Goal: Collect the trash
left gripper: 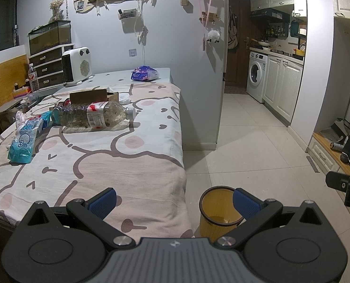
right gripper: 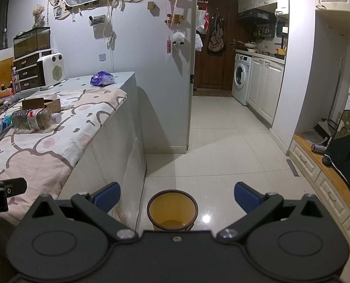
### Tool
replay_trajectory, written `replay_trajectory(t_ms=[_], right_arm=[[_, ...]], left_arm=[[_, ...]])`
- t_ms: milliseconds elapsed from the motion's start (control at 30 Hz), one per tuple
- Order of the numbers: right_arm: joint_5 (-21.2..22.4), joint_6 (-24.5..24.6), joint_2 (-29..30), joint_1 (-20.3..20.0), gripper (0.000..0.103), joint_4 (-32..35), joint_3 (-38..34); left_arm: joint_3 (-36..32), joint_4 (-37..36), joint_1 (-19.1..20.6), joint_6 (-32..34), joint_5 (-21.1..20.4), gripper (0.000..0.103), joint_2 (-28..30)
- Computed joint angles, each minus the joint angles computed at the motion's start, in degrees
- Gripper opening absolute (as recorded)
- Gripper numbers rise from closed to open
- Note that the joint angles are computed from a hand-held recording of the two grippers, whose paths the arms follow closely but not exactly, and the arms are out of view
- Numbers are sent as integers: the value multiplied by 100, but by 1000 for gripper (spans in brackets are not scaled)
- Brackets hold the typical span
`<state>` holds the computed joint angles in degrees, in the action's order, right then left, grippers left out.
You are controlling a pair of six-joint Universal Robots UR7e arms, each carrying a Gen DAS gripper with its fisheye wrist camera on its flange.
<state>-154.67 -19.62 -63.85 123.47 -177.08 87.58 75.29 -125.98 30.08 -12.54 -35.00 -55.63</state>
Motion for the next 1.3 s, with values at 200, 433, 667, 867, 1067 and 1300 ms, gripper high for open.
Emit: replay_trajectory(t_ms=[200, 433, 667, 867, 1067, 1300], right_arm=[[5, 2, -5, -1, 103, -9, 13], [3, -2, -4, -5, 103, -15, 13], [9, -3, 9, -6, 103, -15, -2], [50, 38, -22, -40, 103, 17, 11], [165, 174, -49, -169, 103, 106, 40], [395, 453, 18, -376, 103, 352, -23]], left_arm=[[-3, 11, 0, -7, 1, 103, 0], [1, -3, 0, 0, -3, 103, -1], [1, -5, 1, 2, -3, 103, 0], [-27, 45, 10, -48, -5, 103, 10], [62, 30, 108, -141, 132, 103, 25], [-55, 335, 401, -502, 317, 103, 36]])
